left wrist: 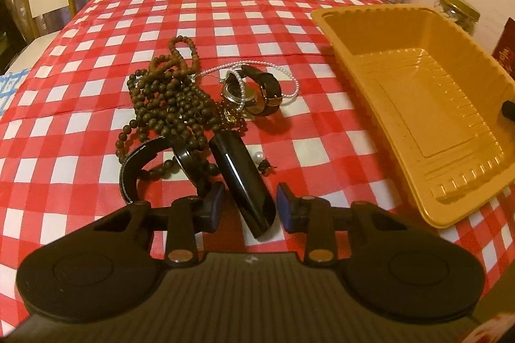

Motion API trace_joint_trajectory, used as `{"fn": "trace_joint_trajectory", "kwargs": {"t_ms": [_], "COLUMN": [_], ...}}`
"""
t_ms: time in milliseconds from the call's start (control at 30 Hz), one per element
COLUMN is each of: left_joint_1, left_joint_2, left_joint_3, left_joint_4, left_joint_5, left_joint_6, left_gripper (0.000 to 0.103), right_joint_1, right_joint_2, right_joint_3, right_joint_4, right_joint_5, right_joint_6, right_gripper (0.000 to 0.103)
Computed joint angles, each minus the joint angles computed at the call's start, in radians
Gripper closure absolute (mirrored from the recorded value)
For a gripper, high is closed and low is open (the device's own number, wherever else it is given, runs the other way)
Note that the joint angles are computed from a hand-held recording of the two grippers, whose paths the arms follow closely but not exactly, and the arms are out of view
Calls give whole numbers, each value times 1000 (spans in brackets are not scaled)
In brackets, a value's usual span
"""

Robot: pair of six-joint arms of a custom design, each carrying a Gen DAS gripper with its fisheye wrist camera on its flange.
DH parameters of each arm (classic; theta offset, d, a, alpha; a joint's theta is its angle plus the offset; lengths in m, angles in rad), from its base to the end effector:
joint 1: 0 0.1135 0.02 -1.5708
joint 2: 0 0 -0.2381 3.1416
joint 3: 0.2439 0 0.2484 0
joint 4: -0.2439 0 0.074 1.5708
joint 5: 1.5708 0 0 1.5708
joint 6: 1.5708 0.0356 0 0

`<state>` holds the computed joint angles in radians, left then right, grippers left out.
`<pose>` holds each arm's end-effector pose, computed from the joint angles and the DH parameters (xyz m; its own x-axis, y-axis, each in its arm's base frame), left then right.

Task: Organize jewelry
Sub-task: 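Grasp the black hair clip from the jewelry pile with the left tool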

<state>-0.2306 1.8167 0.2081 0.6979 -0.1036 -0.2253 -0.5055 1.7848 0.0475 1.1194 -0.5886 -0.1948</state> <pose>0.1915 -0.0412 0.0149 -0.7866 -0.0436 -0.6159 -0.0104 0.9983 -0.0574 0.1620 -0.0671 0.0385 -0.4986 0.0920 -0.8619 -0.0914 0.9832 0.1578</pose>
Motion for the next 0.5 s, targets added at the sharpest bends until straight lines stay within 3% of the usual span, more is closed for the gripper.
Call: {"fn": "trace_joint_trajectory", "kwargs": {"t_ms": [133,233,367,500], "left_joint_1": [1,38,96,92], "left_joint_2": [6,0,-44,-42], "left_joint_3": [15,-4,-39,-20], "left_joint_4": [-11,7,-8,-33], "left_joint_5": [-4,28,95,92], "left_joint_6": [6,46,105,98], "left_gripper": [74,83,83,82], "right_joint_1": [17,18,22,25], "right_joint_2": [-11,-31,-44,-46], "right_joint_3": [7,16,21,24], "right_joint_4": [-17,-49,-68,-74], "right_joint_5": [7,4,4,3], "right_joint_6": [2,-6,-8,-11], "right_gripper": [98,98,98,98]}}
